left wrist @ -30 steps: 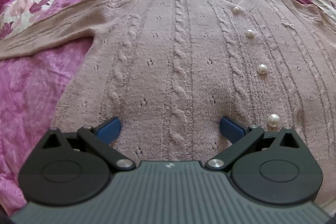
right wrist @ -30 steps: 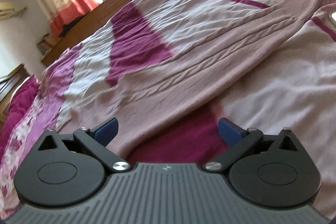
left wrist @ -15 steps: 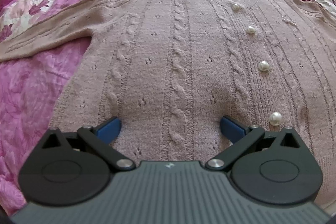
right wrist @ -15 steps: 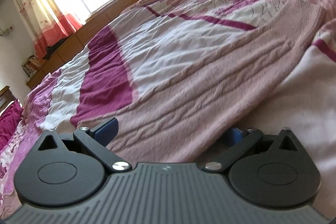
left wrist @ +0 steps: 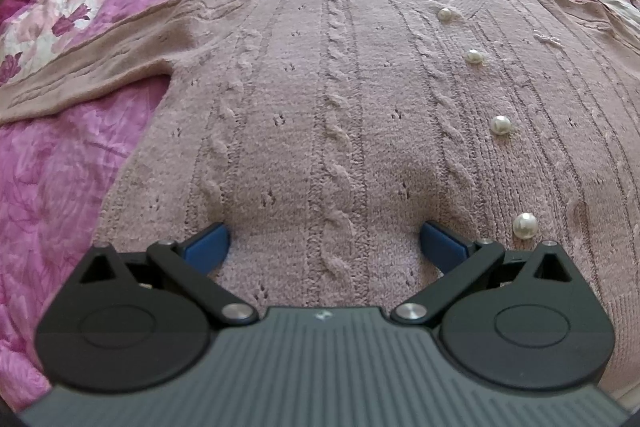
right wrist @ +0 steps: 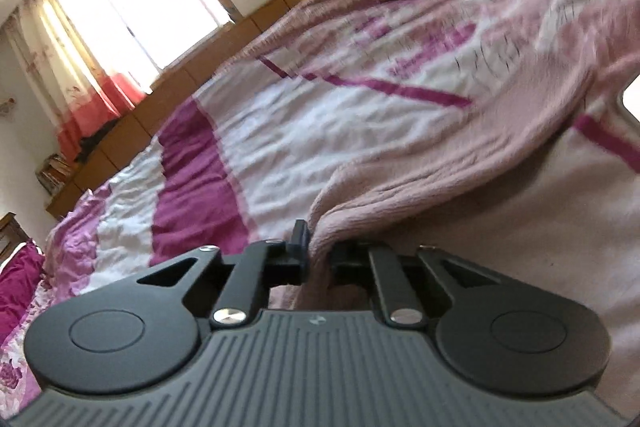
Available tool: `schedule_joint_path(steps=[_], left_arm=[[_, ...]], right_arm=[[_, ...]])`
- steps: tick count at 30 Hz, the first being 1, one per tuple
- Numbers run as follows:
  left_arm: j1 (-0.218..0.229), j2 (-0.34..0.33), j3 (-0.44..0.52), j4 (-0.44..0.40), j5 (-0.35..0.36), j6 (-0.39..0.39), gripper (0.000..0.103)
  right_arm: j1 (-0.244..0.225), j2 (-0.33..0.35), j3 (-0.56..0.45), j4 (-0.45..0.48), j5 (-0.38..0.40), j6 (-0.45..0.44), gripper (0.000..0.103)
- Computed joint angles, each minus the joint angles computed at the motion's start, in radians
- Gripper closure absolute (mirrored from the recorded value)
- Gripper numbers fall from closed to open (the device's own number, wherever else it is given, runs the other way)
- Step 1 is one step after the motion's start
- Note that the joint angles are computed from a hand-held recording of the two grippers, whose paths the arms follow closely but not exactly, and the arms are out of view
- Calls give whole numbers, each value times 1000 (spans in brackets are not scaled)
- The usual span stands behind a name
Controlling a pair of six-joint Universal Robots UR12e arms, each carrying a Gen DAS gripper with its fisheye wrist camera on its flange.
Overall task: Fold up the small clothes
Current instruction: 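Reach the right tool to a cardigan sleeve cuff and close on it, then lift the held sleeve across the cardigan front and open the right tool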
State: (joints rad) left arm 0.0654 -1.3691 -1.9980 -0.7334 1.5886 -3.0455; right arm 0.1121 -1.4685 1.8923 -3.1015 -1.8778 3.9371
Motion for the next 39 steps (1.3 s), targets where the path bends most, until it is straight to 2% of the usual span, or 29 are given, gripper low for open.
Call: schedule_joint_path(steps=[12,18,23,29,33,39], left_arm=[[10,3,-5,14,-23,31,0],[23,16,-8,27,-52,70,0],[38,31,-20,96,-62,101,0],[73,32,-1,150,-51,77,0],[94,28,5,209,-14,78,0],[131,32,5,215,-3,32,0]], right_arm=[[82,-12,-65,-130,35,-159,96],[148,15,-146,-102,44,-249,96],[203,43,-204,-74,27,-276,96],[262,86,-277,-37,-2,-298,96],[290,122,-331,-15,3,-308,96],[341,183,-408,34,22,-315,96]])
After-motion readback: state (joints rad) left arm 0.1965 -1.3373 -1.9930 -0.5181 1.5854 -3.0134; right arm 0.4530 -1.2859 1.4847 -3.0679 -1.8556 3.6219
